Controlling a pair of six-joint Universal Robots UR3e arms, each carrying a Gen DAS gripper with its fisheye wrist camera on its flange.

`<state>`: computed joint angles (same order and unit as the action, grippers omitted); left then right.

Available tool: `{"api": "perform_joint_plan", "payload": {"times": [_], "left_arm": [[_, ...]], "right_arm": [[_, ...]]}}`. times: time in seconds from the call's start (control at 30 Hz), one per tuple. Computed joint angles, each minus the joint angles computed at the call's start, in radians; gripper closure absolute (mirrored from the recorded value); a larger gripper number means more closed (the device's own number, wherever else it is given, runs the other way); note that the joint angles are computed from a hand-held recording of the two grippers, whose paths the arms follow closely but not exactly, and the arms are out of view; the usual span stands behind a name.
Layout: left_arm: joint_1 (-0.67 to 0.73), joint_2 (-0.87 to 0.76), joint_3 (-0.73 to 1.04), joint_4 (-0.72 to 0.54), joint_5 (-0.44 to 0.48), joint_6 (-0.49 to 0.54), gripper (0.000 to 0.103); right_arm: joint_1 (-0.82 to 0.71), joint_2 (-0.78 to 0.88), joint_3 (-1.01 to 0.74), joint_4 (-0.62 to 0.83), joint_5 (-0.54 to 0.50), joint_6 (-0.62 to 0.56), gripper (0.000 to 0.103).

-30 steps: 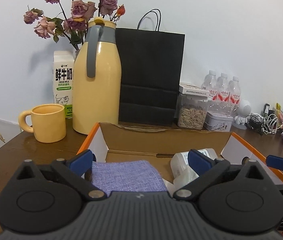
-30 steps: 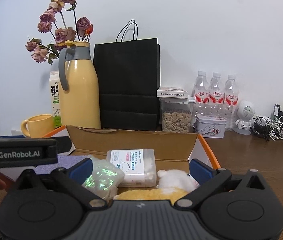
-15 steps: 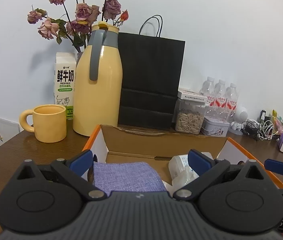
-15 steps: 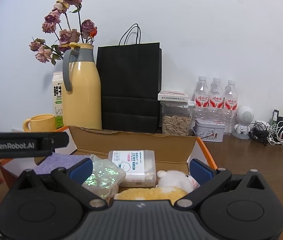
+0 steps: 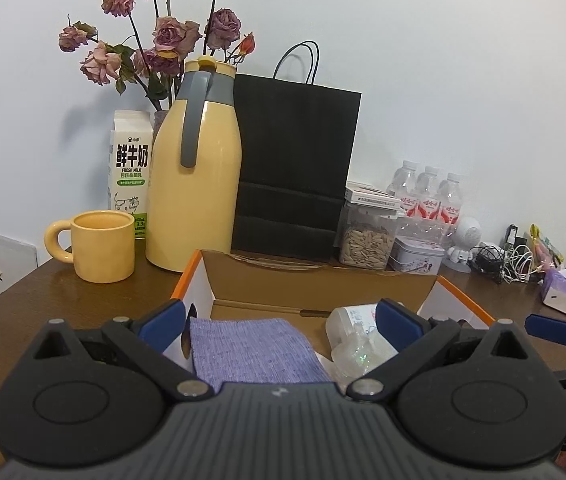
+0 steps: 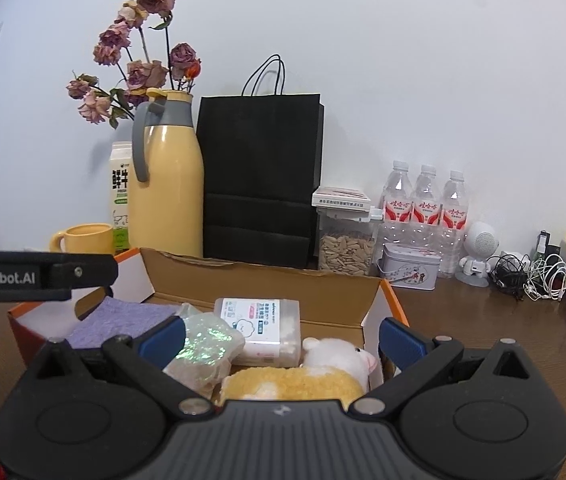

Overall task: Organize objects
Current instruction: 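Drop the purple cloth and clear bag into the box, opening both tools, then grasp the red rose with the left tool while the right tool grasps the black cable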

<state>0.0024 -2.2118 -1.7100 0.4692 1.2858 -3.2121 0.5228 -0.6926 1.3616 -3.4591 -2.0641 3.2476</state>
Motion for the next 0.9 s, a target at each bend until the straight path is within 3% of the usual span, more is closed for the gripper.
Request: {"api": "perform_joint_plan", "payload": {"times": [0.9], "left_arm": [[0.109, 0.350, -0.410, -0.099, -0.117, 0.158, 0.000]], "right_arm": [[0.097, -0.246, 0.405, -0.055, -0.051, 0.081, 0.000]]}}
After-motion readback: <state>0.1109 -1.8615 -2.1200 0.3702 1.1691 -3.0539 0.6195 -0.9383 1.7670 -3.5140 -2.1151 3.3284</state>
